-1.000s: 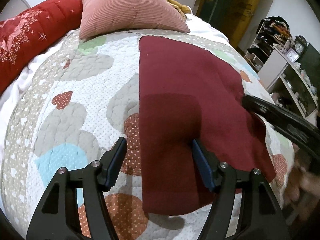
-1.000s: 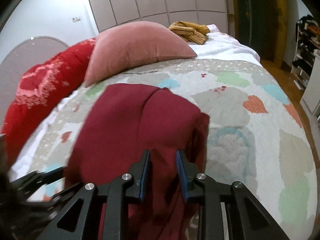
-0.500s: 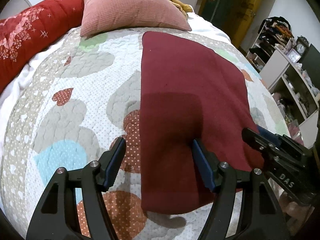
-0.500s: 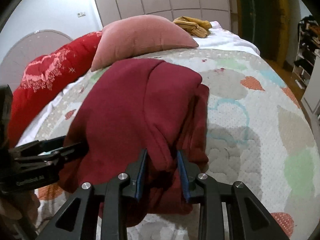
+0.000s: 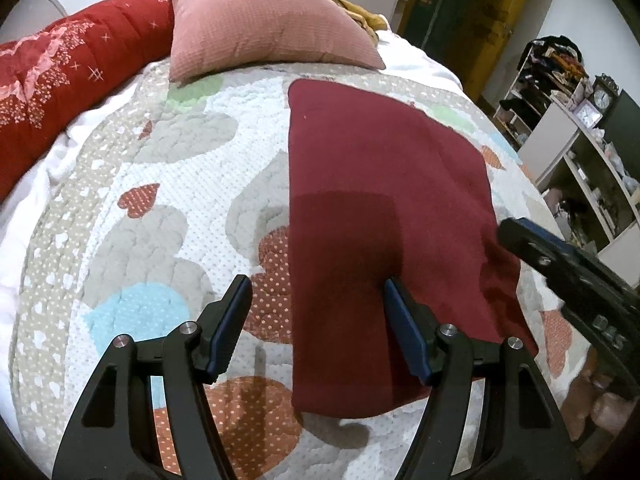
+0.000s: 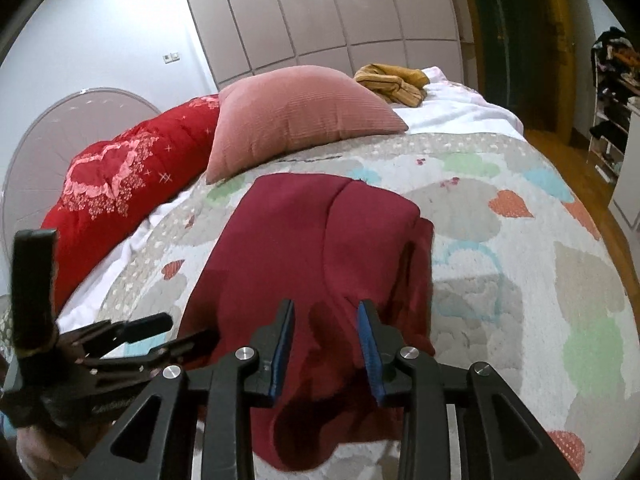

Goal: Fold small clothes

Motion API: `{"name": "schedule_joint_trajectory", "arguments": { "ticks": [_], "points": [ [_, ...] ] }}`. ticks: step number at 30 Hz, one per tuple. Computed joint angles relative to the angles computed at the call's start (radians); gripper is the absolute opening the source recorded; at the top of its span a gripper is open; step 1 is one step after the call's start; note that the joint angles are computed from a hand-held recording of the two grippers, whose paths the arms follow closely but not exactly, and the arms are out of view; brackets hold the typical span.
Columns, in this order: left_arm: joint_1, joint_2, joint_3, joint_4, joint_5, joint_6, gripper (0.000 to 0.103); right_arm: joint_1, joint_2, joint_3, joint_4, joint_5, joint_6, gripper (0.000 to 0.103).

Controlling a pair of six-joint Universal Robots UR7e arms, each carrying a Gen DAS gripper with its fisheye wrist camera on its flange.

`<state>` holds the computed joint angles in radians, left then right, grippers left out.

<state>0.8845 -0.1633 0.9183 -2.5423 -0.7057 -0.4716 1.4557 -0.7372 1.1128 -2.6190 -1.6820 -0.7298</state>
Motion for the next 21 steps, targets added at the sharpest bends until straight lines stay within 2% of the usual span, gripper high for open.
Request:
{"name": "schedule_joint_trajectory", "arguments": {
  "ticks": [1, 3, 5, 7, 9, 15, 18, 21],
  "points": [
    [0.0, -0.002, 0.002, -0.006, 0.004, -0.001, 0.069, 0.0, 0.012, -0.019, 0.006, -0.005, 0.001, 0.031],
    [0.002, -0.005, 0.002, -0.003, 0.0, -0.007, 0.069, 0.004, 0.053, -0.058, -0.012, -0.064, -0.005, 0.031],
    [0.007, -0.007, 0.002, -0.004, -0.012, -0.011, 0.069, 0.005, 0.099, -0.116, 0.005, -0.122, 0.0, 0.038],
    [0.011, -0.008, 0.003, -0.007, -0.023, -0.012, 0.069, -0.005, 0.121, -0.15, 0.026, -0.111, 0.016, 0.051],
    [0.015, -0.009, 0.005, -0.018, -0.04, -0.007, 0.069, -0.007, 0.119, -0.152, 0.02, -0.116, 0.026, 0.055],
    [0.036, -0.02, 0.011, -0.065, -0.123, 0.003, 0.069, -0.034, 0.059, -0.111, 0.069, -0.005, 0.082, 0.057],
    [0.045, -0.02, 0.007, -0.083, -0.159, 0.001, 0.069, -0.05, 0.051, -0.112, 0.071, 0.043, 0.1, 0.069],
    [0.055, -0.01, -0.014, -0.083, -0.197, -0.005, 0.075, -0.069, 0.073, -0.161, 0.119, 0.073, 0.157, 0.07]
  ]
}}
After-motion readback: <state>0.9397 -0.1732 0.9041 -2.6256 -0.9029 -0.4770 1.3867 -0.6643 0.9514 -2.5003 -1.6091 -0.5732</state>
